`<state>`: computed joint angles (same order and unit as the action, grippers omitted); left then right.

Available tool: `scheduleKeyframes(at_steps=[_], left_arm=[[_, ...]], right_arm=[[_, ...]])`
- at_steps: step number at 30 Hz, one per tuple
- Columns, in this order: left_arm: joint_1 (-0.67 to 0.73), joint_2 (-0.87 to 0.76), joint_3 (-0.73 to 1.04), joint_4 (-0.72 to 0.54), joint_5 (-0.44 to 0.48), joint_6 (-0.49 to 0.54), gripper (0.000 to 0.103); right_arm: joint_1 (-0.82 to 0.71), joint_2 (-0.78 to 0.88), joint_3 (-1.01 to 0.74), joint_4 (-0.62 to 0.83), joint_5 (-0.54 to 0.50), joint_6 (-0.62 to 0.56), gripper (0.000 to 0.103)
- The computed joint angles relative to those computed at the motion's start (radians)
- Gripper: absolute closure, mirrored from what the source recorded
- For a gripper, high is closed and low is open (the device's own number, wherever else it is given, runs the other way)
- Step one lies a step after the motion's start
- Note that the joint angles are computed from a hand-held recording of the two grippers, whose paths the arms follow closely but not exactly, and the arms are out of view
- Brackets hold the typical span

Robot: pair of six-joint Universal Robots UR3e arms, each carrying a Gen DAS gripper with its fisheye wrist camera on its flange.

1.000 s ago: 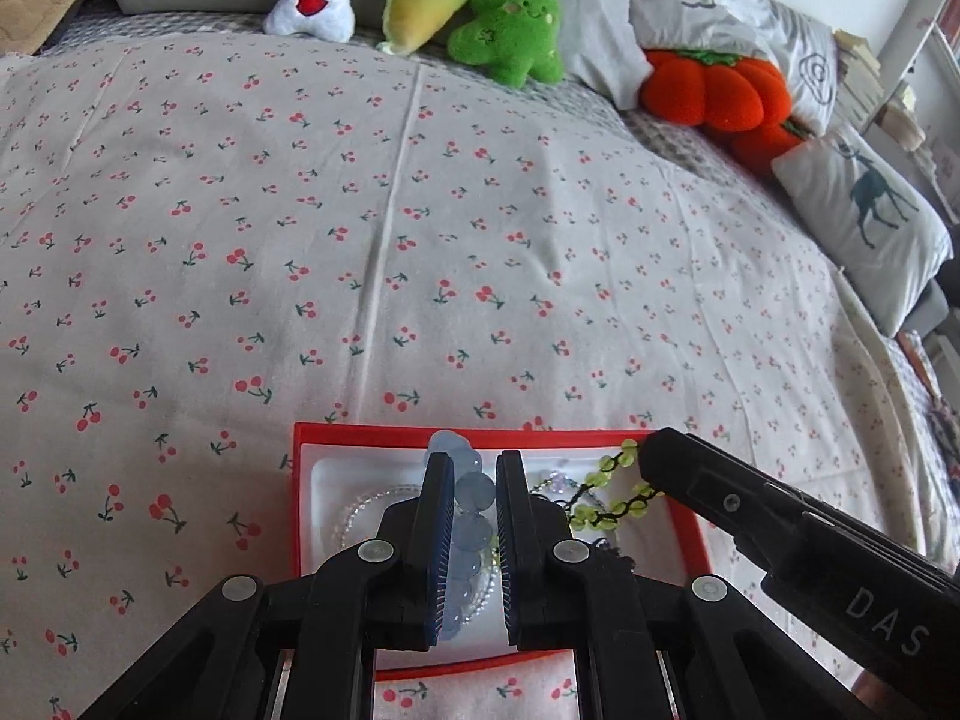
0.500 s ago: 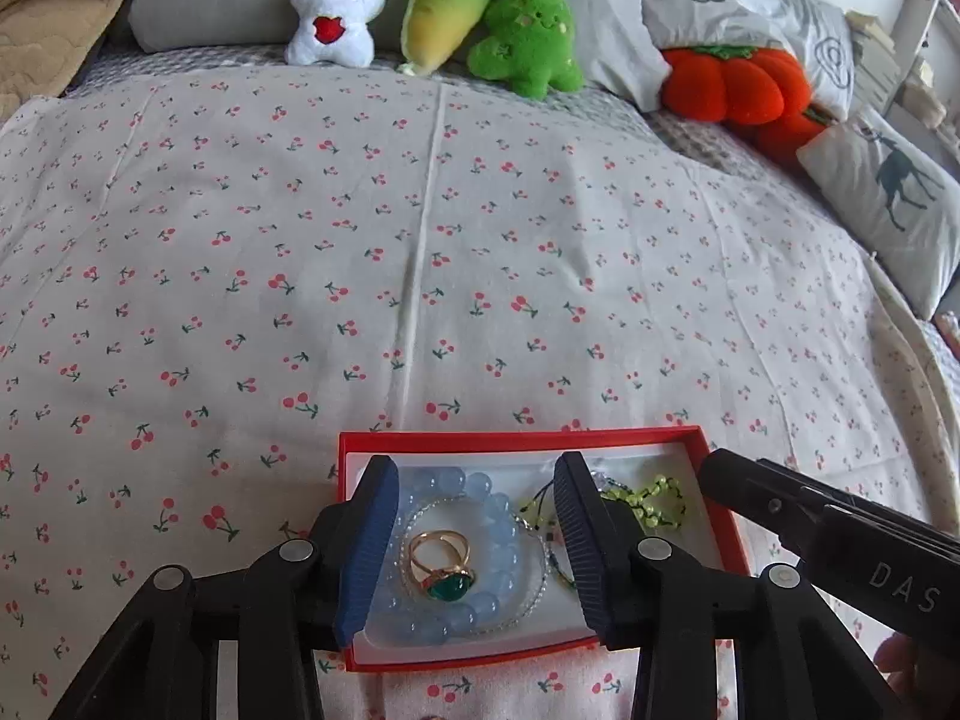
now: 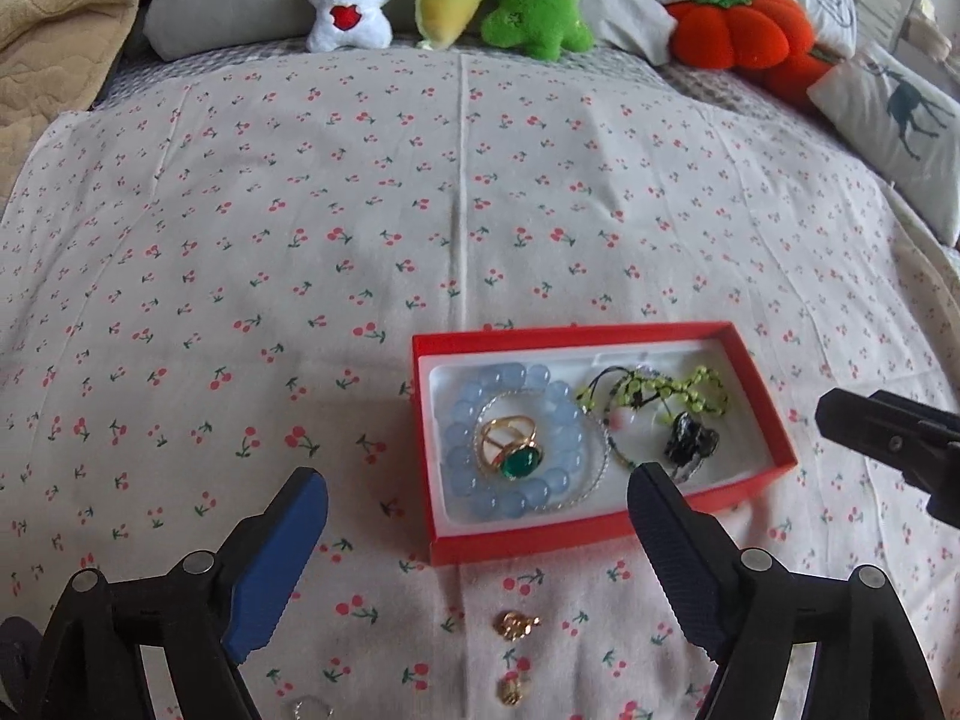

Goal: Organize jewelry
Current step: 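Withdraw both tools from the box toward the small silver ring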

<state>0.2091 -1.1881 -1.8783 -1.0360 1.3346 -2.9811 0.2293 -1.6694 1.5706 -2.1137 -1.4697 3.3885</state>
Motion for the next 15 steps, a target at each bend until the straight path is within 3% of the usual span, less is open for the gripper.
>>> scheduleKeyframes(at_steps=[5,15], left_arm=[[0.07,0.079,-0.054,-0.083,-0.026,0.093,0.016],[0.245,0.228,-0.165,-0.218,-0.039,0.29,0.015]], right_arm=[[0.026,-0.05,0.064,0.0,-0.074,-0.032,0.031],[0.016,-0.135,0.185,0.052,-0.096,-0.092,0.03]])
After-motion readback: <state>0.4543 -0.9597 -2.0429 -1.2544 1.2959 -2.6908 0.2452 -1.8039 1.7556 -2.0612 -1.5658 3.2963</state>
